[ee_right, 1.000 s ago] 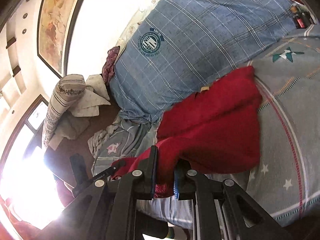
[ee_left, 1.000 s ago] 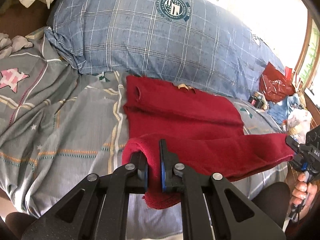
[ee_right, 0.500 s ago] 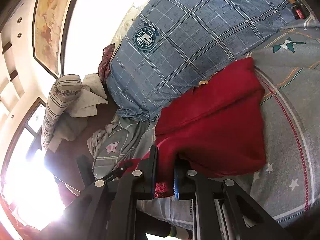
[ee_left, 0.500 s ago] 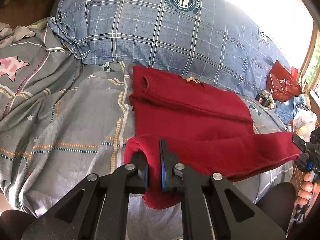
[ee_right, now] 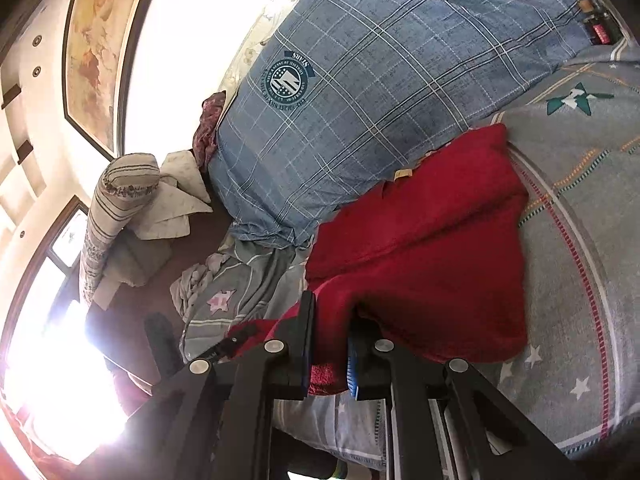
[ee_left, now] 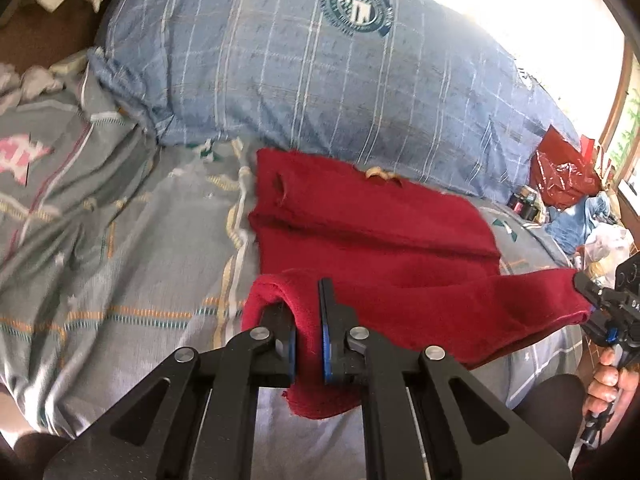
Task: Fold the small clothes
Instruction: 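Lift the hem with both grippers and fold it over the sweater body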
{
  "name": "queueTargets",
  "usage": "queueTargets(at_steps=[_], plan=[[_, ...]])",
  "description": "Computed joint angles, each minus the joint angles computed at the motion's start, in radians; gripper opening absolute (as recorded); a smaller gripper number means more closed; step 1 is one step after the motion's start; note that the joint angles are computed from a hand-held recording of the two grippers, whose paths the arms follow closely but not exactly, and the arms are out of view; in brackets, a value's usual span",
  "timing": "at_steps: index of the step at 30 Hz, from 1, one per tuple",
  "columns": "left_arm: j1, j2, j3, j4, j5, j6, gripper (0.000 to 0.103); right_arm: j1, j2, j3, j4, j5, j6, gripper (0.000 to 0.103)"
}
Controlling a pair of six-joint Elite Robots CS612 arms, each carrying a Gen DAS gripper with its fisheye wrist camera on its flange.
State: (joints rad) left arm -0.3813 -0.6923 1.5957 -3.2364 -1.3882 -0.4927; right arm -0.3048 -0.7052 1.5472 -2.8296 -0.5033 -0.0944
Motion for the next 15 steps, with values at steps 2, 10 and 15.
queueTargets(at_steps=[2, 10, 15], plan=[[-0.004, -0.002, -0.018, 0.006, 0.020, 0.030, 0.007, 0.001, 0.002, -0.009, -0.015, -0.007, 0.009, 0.012], [0.011, 0.025, -0.136, 0.061, 0.028, 0.080, 0.007, 0.011, 0.024, -0.069, -0.102, -0.046, 0.076, 0.012], [0.016, 0.068, -0.226, 0.126, 0.031, 0.078, 0.007, 0.027, 0.056, -0.135, -0.137, -0.095, 0.120, 0.012]])
